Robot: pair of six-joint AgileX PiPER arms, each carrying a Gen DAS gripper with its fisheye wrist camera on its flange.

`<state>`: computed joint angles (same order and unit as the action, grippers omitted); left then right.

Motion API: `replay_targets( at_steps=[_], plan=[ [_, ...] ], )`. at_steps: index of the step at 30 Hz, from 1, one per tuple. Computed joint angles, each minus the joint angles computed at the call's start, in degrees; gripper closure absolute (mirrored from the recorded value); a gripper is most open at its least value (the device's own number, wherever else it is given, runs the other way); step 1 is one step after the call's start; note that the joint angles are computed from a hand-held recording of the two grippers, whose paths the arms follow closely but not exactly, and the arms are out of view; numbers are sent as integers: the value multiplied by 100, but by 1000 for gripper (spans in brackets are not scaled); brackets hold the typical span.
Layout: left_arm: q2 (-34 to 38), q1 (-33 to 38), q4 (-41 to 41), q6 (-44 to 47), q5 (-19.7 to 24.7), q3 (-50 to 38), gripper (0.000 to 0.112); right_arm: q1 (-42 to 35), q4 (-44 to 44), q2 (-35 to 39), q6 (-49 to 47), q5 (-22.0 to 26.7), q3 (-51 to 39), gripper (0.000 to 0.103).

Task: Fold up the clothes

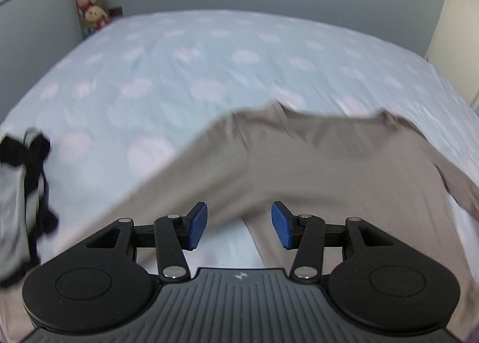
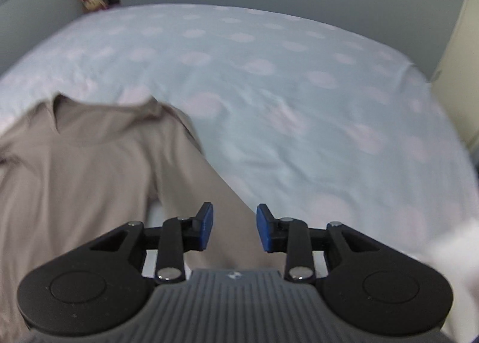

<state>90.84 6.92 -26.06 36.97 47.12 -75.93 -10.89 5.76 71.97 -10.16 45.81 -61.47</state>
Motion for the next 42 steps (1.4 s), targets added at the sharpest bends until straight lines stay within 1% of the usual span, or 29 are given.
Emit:
replay_targets(
  at_steps=[3,6,11,13,15,16,17,18,19,20,22,24,26,27,30,31,33,35,36,37,39,42],
  plan=[
    [844,-47,-50,-331,-92,-804,67,159,339,821,-142,-563,-306,68],
    [1680,-102,-39,-683,-56,-1723,67,223,761,1637,-387,-864,-815,68],
    [2796,-296,71,-825,184,-2967,67,105,2005,2776,-1332,-1017,-1571,68],
    [3165,-373,146,-827,304,-3367,67,110,2260,3072,-1536,-1075,-1741,68],
    [3404,-421,153,-851,332,-3568,67,93,2418,3305,-1654,-1113,-1869,68],
    [3505,-423,104,-849,351,-3647,70,59,2529,3405,-1716,-1088,-1920,70],
    [3587,-404,-9,-813,382,-3711,75,7,2681,3506,-1803,-1044,-1977,77],
    [3660,-379,-149,-759,416,-3765,91,-64,2862,3565,-1930,-976,-2007,85],
    [3710,-368,-285,-658,426,-3793,108,-139,3041,3616,-2059,-900,-2031,100],
    [3738,-368,-417,-515,417,-3798,111,-182,3112,3667,-2085,-856,-2109,101],
    [3729,-435,-444,-365,295,-3757,111,-251,3200,3771,-2081,-781,-2295,102],
    [3724,-506,-337,-431,176,-3817,112,-226,2909,3858,-1842,-813,-2594,102],
    [3772,-572,-93,-715,105,-4002,112,-166,2482,4013,-1527,-774,-2999,102],
    [3842,-605,61,-896,114,-4153,112,-113,2215,4112,-1344,-763,-3211,102],
    [4097,-781,773,-1306,342,-4531,112,51,1414,4453,-699,-751,-3738,103],
    [4107,-842,955,-1366,313,-4493,111,58,1295,4605,-548,-585,-3940,103],
    [4033,-846,959,-1405,246,-4385,110,90,1228,4690,-503,-489,-3978,103],
    [3963,-821,895,-1440,242,-4332,104,102,1255,4518,-565,-627,-3657,102],
    [3854,-789,819,-1387,180,-4195,92,84,1301,4341,-624,-742,-3396,100],
    [3685,-738,701,-1272,75,-3975,85,60,1356,4151,-697,-859,-3126,98],
    [3260,-641,447,-976,-87,-3436,83,-22,1696,3729,-1047,-1015,-2584,97],
    [2614,-501,186,-548,59,-2728,82,-40,1976,3030,-1393,-1058,-1764,96]
  ],
)
